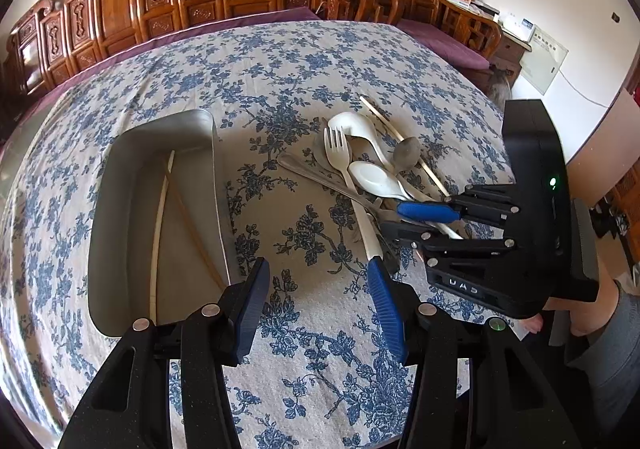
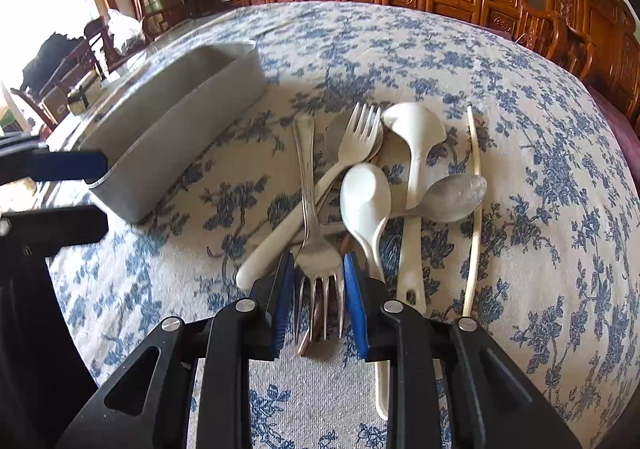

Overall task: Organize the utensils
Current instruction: 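Lower the right gripper onto the metal fork handle and close it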

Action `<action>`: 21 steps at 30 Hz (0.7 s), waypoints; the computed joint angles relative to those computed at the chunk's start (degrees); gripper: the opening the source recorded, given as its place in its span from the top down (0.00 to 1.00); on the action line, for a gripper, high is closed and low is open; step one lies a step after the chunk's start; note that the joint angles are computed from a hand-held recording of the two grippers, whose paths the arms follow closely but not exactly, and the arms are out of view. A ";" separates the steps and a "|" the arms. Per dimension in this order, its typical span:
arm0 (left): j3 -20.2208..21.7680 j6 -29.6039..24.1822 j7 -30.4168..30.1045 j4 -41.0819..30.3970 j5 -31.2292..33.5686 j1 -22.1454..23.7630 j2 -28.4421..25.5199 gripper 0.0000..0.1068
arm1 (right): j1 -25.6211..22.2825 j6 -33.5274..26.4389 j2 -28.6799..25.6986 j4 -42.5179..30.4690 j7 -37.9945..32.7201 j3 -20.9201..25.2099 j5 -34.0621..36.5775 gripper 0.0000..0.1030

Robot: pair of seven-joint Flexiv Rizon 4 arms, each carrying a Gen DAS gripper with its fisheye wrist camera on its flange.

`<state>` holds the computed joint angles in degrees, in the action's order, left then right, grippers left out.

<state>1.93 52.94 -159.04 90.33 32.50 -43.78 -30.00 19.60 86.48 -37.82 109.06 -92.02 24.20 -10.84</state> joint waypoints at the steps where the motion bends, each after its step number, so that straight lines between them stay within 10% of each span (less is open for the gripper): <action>1: -0.03 -0.04 0.06 -0.05 -0.01 0.02 -0.03 0.55 | 0.03 0.64 -0.07 -0.14 -0.07 0.03 0.06 0.73; 21: -0.20 -0.70 1.11 -0.09 -1.12 0.63 -0.51 0.55 | 4.27 -5.25 -0.77 -4.27 -1.72 -3.79 -2.59 0.92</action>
<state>1.73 52.24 -157.93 90.24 31.38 -43.15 -30.51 23.87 81.24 -38.58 104.79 -93.74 20.41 -13.44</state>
